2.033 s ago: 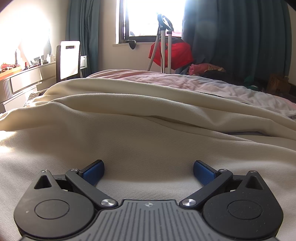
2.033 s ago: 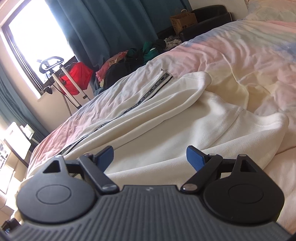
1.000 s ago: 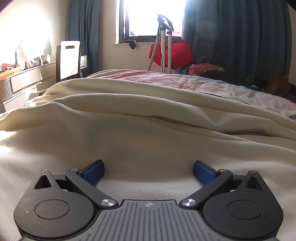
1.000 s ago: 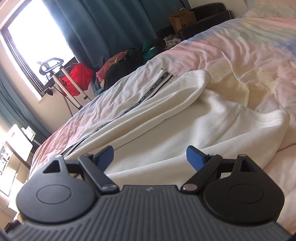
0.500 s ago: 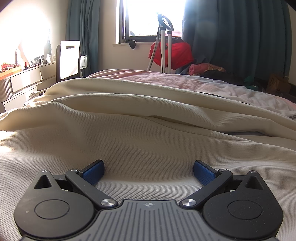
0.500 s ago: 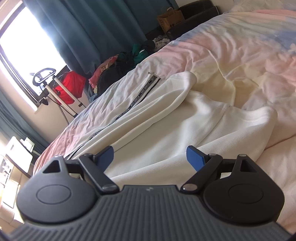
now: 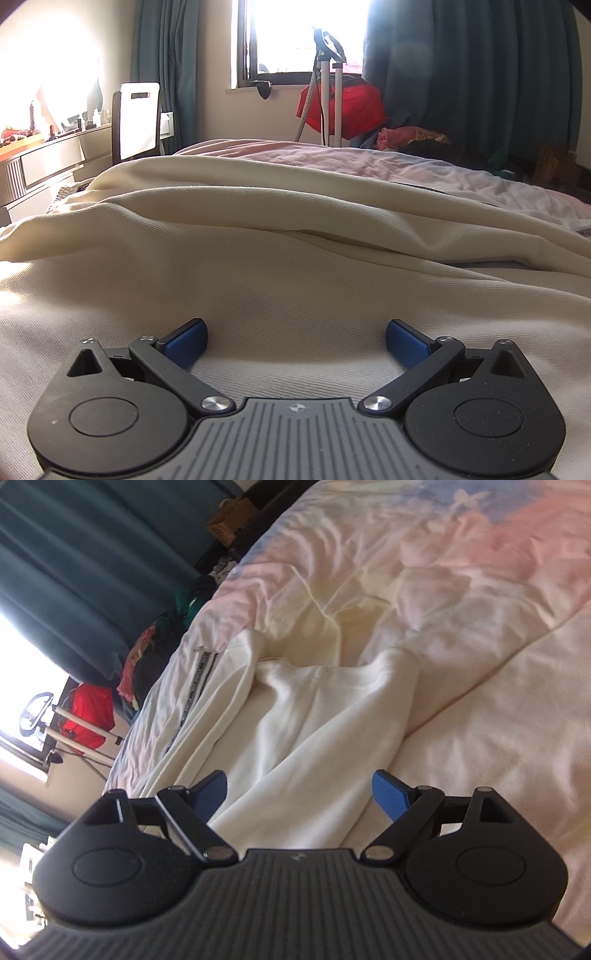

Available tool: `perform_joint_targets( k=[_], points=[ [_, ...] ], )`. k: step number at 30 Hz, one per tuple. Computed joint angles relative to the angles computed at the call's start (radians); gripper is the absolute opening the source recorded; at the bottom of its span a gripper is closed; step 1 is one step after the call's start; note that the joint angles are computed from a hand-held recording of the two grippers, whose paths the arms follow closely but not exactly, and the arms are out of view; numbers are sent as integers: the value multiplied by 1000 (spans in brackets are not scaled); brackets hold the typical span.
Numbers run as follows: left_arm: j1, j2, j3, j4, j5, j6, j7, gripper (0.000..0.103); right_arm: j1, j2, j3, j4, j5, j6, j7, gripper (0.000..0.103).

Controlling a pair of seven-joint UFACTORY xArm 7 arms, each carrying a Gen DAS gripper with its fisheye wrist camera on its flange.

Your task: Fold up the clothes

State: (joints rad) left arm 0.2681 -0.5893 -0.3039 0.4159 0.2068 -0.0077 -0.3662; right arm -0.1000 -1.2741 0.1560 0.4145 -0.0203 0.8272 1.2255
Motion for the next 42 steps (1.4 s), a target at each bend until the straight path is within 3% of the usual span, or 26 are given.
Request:
perform_joint_targets(
  k=[2,7,10,12,16,18,20,23,24,25,27,30,33,35,38,42],
  points=[
    [-24,-7,20,7,-1,35,14,103,-22,-25,-4,-15,8,12,34,87],
    [-264,-24,258,62,-64,215,199,103,-56,-94,-41,-54,0,-16,52,88],
    [-273,-53,293,83,-114,274,228,103,-42,-96,-85,-79,39,-28,51,87],
    [-240,-90,288,96,-131,311,211,103,-27,-91,-119,-99,79,-35,51,88],
    [-311,-159,421,160,-226,427,325,103,3,-99,-158,-143,159,-94,50,88],
    [-370,-190,517,213,-299,515,425,103,16,-94,-167,-152,184,-120,39,88],
    [-351,-208,543,246,-312,556,485,103,9,-92,-169,-169,208,-143,52,87],
    [-289,-202,548,269,-284,538,582,103,2,-88,-174,-193,241,-179,75,89],
    [-260,-194,545,268,-274,514,605,103,0,-86,-177,-201,251,-193,82,88],
    [-228,-183,539,269,-270,491,612,103,1,-73,-183,-208,258,-222,80,80],
    [-159,-168,528,257,-282,431,581,103,13,-34,-206,-212,269,-275,57,79],
    [-75,-152,510,226,-299,314,519,103,24,20,-233,-204,280,-312,21,63],
    [-6,-130,486,237,-285,270,469,103,28,31,-246,-207,294,-334,-7,39],
    [-8,-131,503,254,-295,306,455,103,27,31,-250,-211,303,-354,-22,22],
    [-21,-131,539,285,-322,389,440,103,20,27,-240,-205,303,-368,-38,14],
    [19,-124,538,312,-320,463,398,103,-18,8,-181,-179,256,-375,-53,10]
  ],
)
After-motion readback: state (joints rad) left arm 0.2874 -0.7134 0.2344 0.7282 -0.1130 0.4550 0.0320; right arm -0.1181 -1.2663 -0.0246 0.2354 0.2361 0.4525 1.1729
